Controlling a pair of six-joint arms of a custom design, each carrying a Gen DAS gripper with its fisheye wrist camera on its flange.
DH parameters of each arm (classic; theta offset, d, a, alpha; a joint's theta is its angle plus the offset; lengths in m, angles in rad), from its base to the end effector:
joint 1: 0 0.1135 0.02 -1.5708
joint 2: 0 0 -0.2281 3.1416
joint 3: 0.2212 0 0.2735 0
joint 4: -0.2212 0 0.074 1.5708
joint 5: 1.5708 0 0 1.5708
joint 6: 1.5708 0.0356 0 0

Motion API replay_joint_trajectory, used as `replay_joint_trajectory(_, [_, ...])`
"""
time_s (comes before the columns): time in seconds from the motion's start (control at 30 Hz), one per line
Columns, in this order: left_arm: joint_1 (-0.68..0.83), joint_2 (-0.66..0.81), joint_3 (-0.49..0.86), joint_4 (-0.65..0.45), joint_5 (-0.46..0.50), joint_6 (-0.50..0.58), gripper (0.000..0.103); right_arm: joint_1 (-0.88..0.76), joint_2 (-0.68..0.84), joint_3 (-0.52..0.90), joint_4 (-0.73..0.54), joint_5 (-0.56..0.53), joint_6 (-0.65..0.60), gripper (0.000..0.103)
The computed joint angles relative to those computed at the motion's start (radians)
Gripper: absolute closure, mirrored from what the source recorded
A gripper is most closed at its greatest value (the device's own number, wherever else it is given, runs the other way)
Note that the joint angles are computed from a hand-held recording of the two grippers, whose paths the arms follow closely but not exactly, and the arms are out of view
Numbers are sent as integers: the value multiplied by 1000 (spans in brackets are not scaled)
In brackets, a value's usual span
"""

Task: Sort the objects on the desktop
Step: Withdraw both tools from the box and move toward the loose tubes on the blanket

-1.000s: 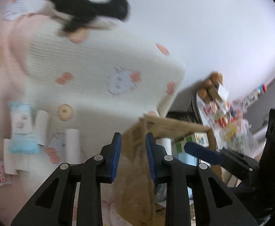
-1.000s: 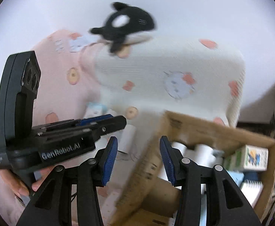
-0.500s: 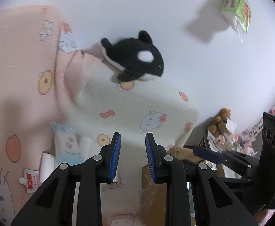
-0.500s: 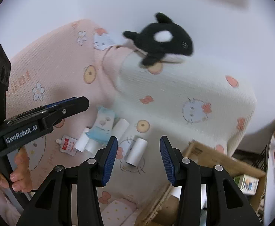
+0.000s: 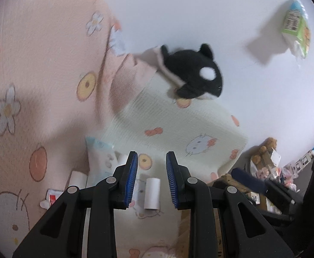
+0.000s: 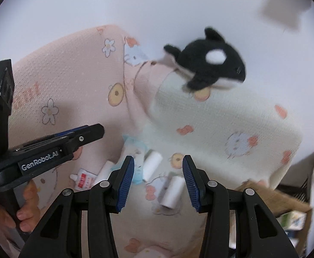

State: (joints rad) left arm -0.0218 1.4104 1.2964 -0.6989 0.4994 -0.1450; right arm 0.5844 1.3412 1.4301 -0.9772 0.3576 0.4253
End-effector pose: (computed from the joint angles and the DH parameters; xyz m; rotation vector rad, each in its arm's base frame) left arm 0.3274 -0.0242 0.2915 0.0933 2.3555 -0.6738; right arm 0.2540 0.1530 0.3358 -0.0368 2.3846 0.0323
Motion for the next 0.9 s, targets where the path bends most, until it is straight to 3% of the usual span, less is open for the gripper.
replay_joint_trajectory(0.1, [32,73,16,2,17,-2,74,-19,24,-30,43,-89,62,60])
replay_joint_trajectory(0.33, [85,201,46,-1,27,-2,74,8,108,-34,111,-73,91,60])
replay_joint_trajectory(0.47, [87,226,45,2,-1,12,74,-1,119,-98,181,-72,118,60])
replay_joint_trajectory(0.67, [69,334,86,-32,43,34,74,-24,89,-246,340,-64,110,60])
replay_joint_trajectory(0.9, [3,431,116,-53,-41,34,74,-74,88,-394,462,-94,124,60])
